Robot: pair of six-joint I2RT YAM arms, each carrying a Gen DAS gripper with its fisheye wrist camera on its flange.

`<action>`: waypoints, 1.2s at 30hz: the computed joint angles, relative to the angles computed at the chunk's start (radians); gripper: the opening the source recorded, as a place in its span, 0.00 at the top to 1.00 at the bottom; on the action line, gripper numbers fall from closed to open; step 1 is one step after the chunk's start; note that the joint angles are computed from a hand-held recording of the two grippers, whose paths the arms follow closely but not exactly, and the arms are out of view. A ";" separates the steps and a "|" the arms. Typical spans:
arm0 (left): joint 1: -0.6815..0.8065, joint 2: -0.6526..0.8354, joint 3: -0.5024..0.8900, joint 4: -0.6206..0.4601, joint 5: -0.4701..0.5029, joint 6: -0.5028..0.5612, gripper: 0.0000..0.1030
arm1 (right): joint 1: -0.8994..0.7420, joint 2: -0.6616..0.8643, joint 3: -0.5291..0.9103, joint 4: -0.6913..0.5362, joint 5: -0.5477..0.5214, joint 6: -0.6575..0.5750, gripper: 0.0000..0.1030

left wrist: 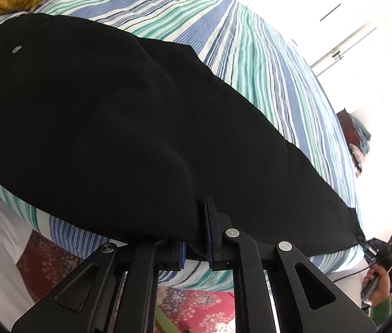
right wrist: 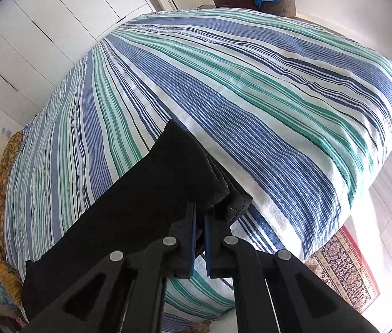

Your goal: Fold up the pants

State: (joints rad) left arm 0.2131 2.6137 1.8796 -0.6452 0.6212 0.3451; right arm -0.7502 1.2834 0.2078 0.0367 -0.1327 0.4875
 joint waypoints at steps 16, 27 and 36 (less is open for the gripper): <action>-0.002 -0.055 -0.074 0.053 -0.039 0.006 0.76 | 0.056 -0.025 0.013 -0.049 0.084 0.028 0.71; 0.055 -0.421 -0.626 0.651 -0.162 -0.110 0.15 | 0.580 -0.676 -0.034 -0.509 0.827 0.368 0.12; 0.023 -0.463 -0.751 0.902 -0.259 -0.099 0.12 | 0.631 -0.581 0.001 -0.500 0.888 0.394 0.08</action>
State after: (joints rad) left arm 0.2363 2.1504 1.1286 0.2569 0.3625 0.2461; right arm -0.1194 0.7027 0.2088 -0.4634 0.7549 0.8819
